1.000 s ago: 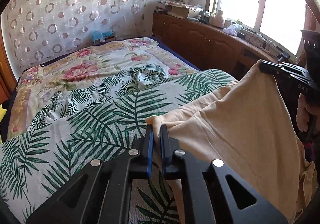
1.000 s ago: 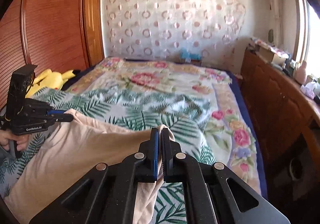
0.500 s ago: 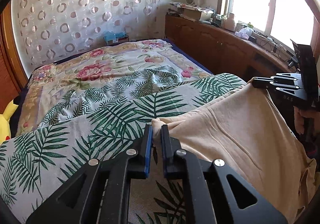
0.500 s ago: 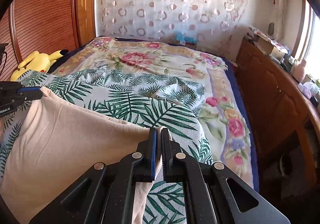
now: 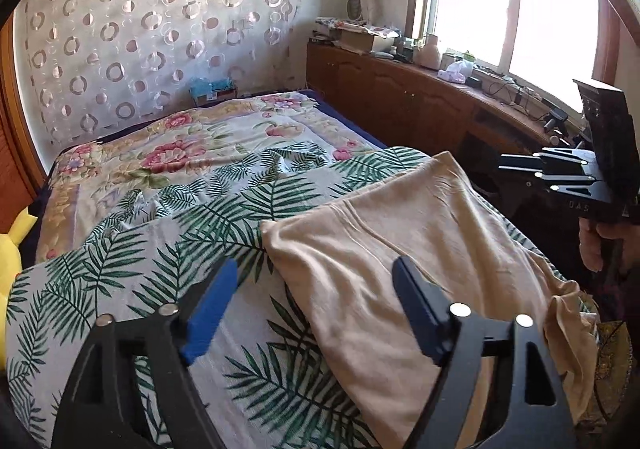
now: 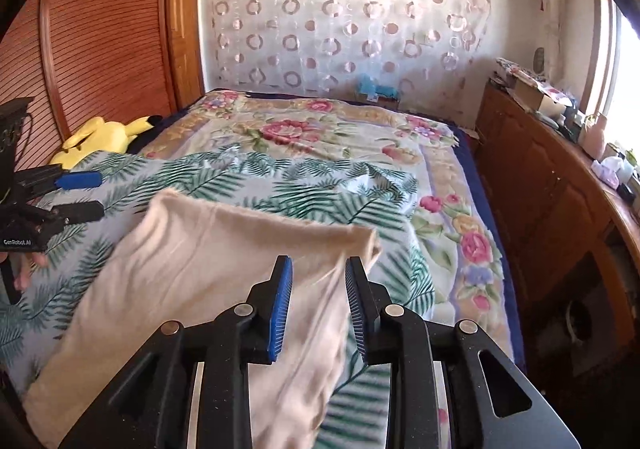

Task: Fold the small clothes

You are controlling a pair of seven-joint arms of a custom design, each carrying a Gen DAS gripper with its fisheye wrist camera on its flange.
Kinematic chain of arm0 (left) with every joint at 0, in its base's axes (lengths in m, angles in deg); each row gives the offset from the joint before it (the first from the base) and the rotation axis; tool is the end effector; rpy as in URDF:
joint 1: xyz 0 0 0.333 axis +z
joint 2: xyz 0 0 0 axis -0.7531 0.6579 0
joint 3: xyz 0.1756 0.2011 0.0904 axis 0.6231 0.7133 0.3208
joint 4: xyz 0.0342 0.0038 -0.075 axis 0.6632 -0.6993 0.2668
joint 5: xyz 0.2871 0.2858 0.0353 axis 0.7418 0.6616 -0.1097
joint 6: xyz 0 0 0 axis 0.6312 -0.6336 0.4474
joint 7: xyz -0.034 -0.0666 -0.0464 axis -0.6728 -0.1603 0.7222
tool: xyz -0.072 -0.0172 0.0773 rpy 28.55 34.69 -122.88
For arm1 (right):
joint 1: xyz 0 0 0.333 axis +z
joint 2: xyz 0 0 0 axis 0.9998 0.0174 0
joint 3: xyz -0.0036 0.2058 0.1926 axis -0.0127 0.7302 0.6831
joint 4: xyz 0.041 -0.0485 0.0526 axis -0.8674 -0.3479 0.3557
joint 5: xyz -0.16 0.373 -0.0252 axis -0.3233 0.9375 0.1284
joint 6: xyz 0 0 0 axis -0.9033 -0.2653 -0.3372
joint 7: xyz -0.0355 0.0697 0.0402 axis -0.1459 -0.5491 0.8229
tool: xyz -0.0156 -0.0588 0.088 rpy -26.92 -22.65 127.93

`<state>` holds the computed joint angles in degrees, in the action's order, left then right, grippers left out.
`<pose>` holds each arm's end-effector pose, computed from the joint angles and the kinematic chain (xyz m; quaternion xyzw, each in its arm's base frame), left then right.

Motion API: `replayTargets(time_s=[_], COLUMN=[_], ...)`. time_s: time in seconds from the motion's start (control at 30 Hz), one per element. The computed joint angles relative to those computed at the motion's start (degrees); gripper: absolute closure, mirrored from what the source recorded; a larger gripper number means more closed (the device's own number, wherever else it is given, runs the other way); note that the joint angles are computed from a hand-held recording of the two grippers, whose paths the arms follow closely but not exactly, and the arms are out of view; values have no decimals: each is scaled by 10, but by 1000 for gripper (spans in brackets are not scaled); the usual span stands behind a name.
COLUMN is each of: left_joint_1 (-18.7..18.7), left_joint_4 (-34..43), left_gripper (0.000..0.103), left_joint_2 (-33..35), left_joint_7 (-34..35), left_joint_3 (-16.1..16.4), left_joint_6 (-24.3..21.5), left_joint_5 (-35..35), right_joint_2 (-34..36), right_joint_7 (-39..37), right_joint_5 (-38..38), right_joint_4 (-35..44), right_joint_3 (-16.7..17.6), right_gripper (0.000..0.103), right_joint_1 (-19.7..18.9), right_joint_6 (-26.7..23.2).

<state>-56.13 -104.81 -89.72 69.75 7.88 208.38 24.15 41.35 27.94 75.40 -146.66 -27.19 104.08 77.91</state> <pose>0.5033 -0.1596 0.5443 -0.6351 0.6472 -0.3331 0.2585 0.5746 0.1681 0.6024 -0.8363 0.3311 -0.2067 0.3851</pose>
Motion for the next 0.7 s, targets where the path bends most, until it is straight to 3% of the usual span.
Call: replayTargets(time_s=[0.17, 0.33, 0.53, 0.57, 0.63, 0.7], left_joint_1=[-18, -51, -80, -83, -95, -110], left_joint_4=[-53, -109, -159, -162, -173, -182], left_gripper=[20, 20, 20, 20, 20, 20], left_joint_2=[-57, -112, -161, -166, -179, -189], left_joint_7=[-4, 3, -10, -11, -9, 3], left_joint_3=[-6, -4, -9, -10, -5, 6], left_joint_6=[-15, -40, -61, -66, -69, -70], left_joint_5=[-9, -34, -51, -51, -57, -69], right_joint_2=[-103, -178, -232, -241, -258, -284], right_joint_7=[-26, -3, 33, 27, 2, -19], right_joint_5=[18, -31, -90, -88, -75, -58], right_joint_4=[-108, -192, -245, -251, -258, -275], right_joint_3=[-11, -8, -14, -22, -42, -58], right_gripper=[74, 64, 64, 65, 102, 102], right_joint_1=[9, 7, -3, -1, 6, 5], right_joint_6=[-33, -52, -80, -92, -116, -121])
